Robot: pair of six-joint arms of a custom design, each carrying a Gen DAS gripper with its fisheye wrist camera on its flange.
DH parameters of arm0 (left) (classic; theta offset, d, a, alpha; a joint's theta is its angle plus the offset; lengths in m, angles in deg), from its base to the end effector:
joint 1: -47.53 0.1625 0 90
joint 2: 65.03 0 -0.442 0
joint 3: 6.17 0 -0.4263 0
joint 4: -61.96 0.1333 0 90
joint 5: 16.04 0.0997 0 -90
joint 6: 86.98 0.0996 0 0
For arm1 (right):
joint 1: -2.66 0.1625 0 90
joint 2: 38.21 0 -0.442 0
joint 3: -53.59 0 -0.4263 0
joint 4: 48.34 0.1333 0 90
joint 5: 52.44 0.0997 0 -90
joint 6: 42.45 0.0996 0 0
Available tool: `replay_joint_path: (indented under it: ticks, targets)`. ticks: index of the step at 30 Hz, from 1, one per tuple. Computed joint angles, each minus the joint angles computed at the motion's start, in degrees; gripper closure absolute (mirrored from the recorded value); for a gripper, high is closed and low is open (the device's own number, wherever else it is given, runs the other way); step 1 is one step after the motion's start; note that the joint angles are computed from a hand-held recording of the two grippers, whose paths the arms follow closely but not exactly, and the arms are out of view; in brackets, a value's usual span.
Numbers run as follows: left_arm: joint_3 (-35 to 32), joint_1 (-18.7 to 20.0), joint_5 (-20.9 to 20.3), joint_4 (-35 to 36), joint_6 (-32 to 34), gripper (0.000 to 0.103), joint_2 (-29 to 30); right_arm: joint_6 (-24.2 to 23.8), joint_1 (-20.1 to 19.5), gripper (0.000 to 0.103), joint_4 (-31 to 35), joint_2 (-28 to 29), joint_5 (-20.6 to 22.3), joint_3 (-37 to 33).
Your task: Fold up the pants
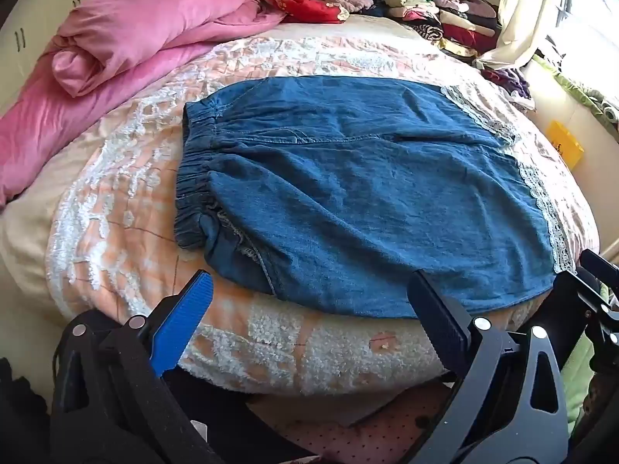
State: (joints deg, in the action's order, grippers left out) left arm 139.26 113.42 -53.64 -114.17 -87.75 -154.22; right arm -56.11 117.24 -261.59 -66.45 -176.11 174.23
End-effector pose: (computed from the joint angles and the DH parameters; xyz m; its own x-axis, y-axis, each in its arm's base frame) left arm 0.0467 -0.4152 0.2470 -0.7229 -0.1218 -0.6801 0.3445 0.7898 -0.5075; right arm 0.2788 -0.4219 -0.0743 -0.7660 -0.2695 0.5836 -0.5537 0.7379 -0.3859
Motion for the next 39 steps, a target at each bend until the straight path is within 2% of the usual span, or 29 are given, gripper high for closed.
replay_joint_path:
  ticks: [7, 11, 39]
  targets:
    - [0.1, 0.0, 0.0, -0.1, 0.0, 0.009, -0.1, -1.0, 0.9, 0.004, -2.2, 0.5, -1.0, 0.4]
    - [0.9, -1.1, 0.7, 1.3, -1.5, 0.009, -1.2, -0.8, 0.9, 0.004, -1.1, 0.1, -0.8, 0.3]
    - [0.6, -1.1, 0.7, 0.8, -1.0, 0.009, -0.5, -1.4, 1.5, 0.004, -0.6, 0.6, -2.2, -0.3]
